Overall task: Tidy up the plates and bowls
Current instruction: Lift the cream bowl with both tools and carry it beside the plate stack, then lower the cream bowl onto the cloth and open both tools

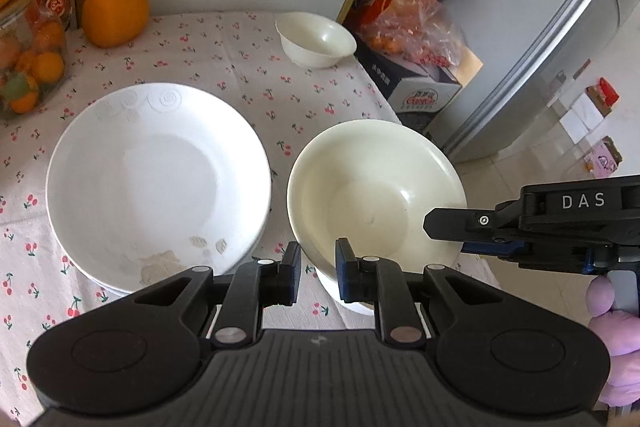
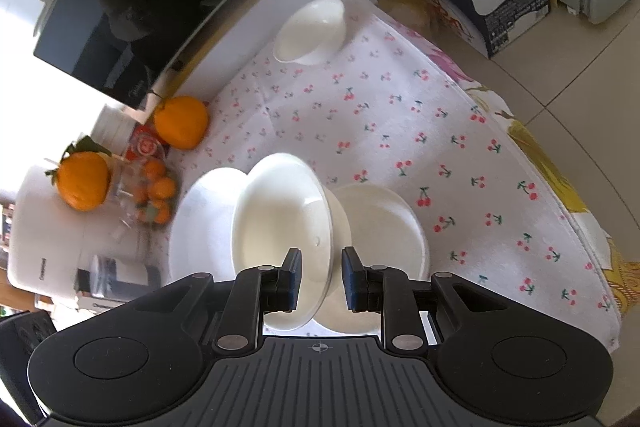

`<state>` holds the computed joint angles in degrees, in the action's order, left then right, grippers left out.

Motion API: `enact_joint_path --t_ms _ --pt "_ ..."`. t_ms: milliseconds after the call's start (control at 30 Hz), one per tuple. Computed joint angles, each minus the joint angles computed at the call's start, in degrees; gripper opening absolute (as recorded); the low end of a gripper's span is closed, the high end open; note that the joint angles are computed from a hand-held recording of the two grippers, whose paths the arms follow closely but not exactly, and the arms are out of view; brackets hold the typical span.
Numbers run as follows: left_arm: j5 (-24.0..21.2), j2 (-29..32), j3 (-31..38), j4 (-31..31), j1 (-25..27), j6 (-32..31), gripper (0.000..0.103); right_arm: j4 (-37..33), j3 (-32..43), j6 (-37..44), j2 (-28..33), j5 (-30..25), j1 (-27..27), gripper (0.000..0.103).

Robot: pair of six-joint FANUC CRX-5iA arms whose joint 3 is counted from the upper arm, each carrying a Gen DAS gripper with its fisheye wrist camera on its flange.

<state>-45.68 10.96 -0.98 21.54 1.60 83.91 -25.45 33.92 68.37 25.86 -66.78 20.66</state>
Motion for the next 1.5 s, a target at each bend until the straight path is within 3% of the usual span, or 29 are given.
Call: enact_joint_path --t_ms 1200,1500 --pt "-5.7 3.9 4.3 -2.8 -1.7 0.9 0.019 4.9 1.5 -1.5 2.7 -4.6 0.7 0.024" --pt "-6.3 4.2 4.9 -3.9 -1.9 1.2 0.02 4.8 1.5 -1.1 2.1 -3.6 0.3 0.033"
